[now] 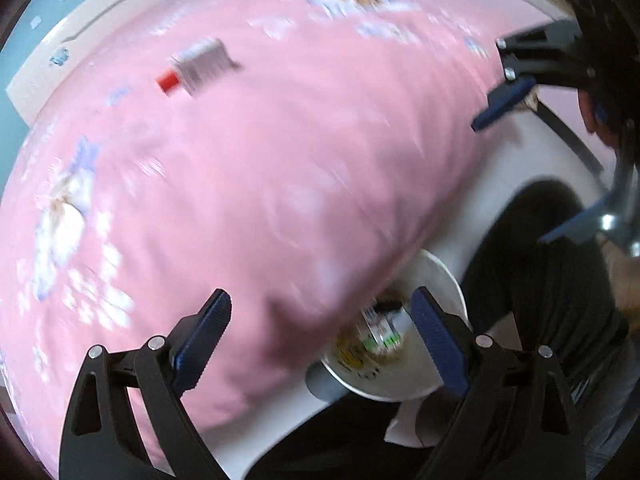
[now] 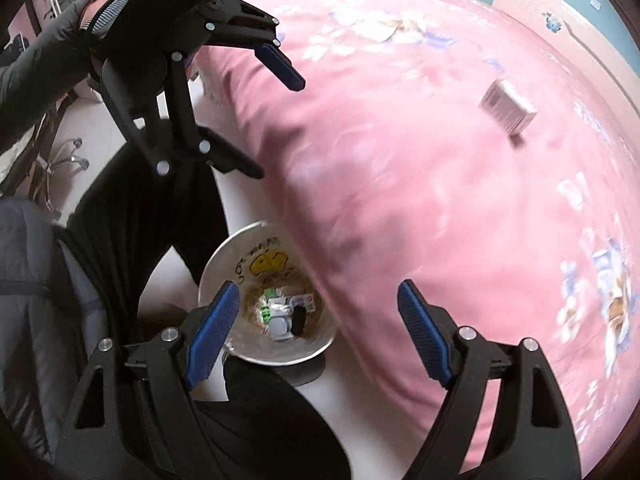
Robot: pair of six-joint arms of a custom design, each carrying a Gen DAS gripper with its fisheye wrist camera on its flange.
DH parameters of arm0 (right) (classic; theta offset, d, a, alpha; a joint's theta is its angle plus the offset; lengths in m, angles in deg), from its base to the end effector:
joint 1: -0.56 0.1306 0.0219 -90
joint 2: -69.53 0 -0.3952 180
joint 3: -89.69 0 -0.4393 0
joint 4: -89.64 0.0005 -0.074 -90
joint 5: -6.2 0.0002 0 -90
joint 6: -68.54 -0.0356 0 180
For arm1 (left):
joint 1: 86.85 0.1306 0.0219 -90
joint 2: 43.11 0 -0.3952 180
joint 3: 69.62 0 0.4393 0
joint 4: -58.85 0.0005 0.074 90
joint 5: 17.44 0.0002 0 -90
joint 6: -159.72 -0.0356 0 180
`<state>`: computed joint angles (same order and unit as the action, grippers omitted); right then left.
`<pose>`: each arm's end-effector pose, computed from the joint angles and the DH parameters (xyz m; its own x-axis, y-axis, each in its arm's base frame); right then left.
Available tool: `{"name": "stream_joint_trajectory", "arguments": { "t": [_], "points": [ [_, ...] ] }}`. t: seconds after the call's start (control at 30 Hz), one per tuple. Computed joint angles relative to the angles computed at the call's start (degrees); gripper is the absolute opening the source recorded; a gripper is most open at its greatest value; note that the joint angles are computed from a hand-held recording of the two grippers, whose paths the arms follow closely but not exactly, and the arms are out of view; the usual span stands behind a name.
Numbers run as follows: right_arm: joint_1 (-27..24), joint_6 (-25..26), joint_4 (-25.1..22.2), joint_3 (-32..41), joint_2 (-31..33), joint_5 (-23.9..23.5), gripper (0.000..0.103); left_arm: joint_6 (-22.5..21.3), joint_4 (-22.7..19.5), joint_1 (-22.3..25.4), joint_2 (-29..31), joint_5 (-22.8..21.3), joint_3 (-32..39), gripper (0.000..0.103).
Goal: Collect trash
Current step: 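Move both tools back over the bed toward the red block and medicine box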
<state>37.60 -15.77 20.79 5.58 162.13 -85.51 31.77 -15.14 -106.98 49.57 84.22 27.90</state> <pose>0.4176 0.3158 0.4508 -0.6624 -0.6241 -0.4144 -0.6810 0.7322 -0.0140 0.4825 -0.1850 0.4606 -0.4431 0.8039 -0.3968 0.8586 0.5078 0.0700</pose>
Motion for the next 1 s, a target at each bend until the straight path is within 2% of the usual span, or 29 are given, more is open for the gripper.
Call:
{"name": "stream_joint_trajectory", "arguments": {
  "t": [0.13, 0.27, 0.33, 0.47, 0.63, 0.8, 0.9, 1.0],
  "points": [
    [-3.0, 2.5, -1.5, 4.8, 1.9, -2.7, 0.08, -1.3, -1.4, 1.2, 3.9, 2.4, 7.6, 0.093],
    [-6.3, 4.6, -4.1, 10.9, 5.3, -4.8, 0.08, -1.8, -3.4, 2.6, 10.3, 4.8, 17.6, 0.093],
    [-7.7, 6.1, -5.2, 13.6, 7.0, -6.5, 0.08, -1.5, -3.4, 3.1, 12.9, 4.1, 21.0, 0.093],
    [-9.6, 10.1, -7.9, 19.5, 11.1, -6.6, 0.08, -0.8, -4.1, 3.5, 20.1, 1.6, 30.7, 0.093],
    [-11.5, 13.2, -10.2, 25.1, 15.7, -5.7, 0.08, -1.8, -5.4, 2.8, 26.6, -1.7, 39.0, 0.093],
    [-13.8, 16.3, -12.8, 31.0, 21.0, -6.2, 0.08, -4.2, -9.5, 2.5, 35.3, -1.8, 51.5, 0.093],
    [-14.6, 18.2, -12.3, 32.6, 22.7, -5.4, 0.08, -7.1, -10.6, 2.3, 39.9, -2.3, 57.9, 0.093],
    [-15.4, 19.9, -12.8, 34.7, 24.9, -5.4, 0.08, -9.3, -15.3, 2.1, 46.5, -2.5, 68.2, 0.093]
  ]
}}
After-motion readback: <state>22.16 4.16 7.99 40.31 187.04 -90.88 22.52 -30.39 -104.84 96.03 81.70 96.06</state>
